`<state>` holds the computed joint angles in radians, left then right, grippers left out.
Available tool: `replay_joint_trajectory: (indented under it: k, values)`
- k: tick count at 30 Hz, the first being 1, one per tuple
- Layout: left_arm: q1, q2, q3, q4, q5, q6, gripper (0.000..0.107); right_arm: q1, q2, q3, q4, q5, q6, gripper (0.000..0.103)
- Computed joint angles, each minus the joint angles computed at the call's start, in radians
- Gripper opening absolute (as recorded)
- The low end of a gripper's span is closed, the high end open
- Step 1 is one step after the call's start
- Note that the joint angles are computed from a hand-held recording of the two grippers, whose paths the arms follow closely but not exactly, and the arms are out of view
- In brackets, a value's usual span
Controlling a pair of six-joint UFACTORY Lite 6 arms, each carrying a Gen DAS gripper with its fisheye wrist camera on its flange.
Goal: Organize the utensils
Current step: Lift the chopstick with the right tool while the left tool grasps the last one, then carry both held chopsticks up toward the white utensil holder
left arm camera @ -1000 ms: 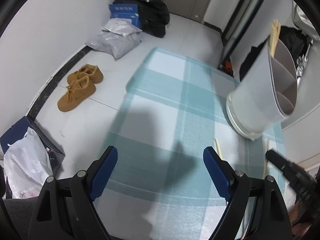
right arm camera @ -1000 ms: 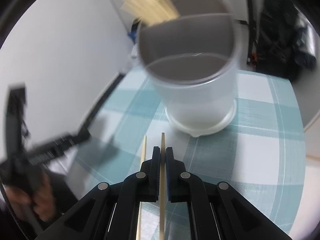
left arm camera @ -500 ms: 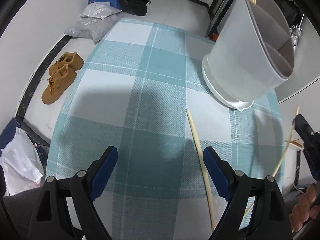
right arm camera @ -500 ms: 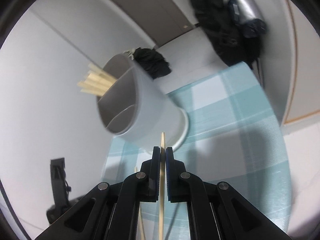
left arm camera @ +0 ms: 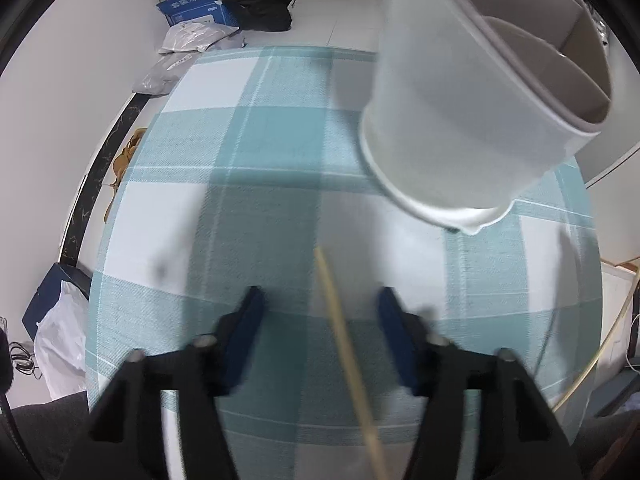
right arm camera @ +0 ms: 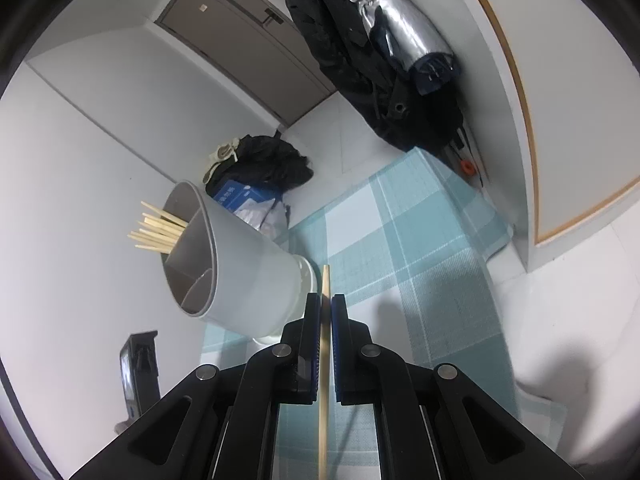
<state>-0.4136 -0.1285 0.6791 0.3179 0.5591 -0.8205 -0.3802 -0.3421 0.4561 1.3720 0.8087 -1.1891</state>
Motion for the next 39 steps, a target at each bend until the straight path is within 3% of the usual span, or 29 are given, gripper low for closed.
replay_joint_trajectory:
  k: [2,4,10,14,22,25,29,39]
  values:
    - [-0.046,0.034,0.043,0.003,0.035,0.003,0.014,-0.017,-0.01,0.0,-0.013,0.022,0.0,0.005]
    - [-0.078,0.061,0.07,0.016,0.061,-0.024,0.003,-0.035,-0.02,0.0,-0.028,0.039,0.002,0.005]
    - [-0.05,0.04,0.033,0.022,-0.002,-0.063,0.002,-0.058,-0.052,0.007,-0.039,0.073,0.011,0.005]
    - [-0.102,-0.041,-0.027,0.15,-0.026,-0.195,0.002,-0.034,-0.102,-0.003,-0.04,0.051,0.006,0.005]
    - [-0.135,-0.204,-0.074,0.226,-0.062,-0.266,0.002,0.065,-0.241,-0.038,-0.057,0.01,0.02,0.004]
    - [-0.272,-0.289,-0.083,0.387,0.015,-0.462,0.002,0.134,-0.323,-0.056,-0.082,-0.022,0.044,0.004]
    - [-0.358,-0.401,-0.092,0.488,0.073,-0.527,0.001,0.248,-0.434,-0.083,-0.134,-0.096,0.11,0.004]
    - [-0.452,-0.548,-0.109,0.496,0.13,-0.549,0.001,0.474,-0.549,-0.096,-0.294,-0.278,0.333,0.004]
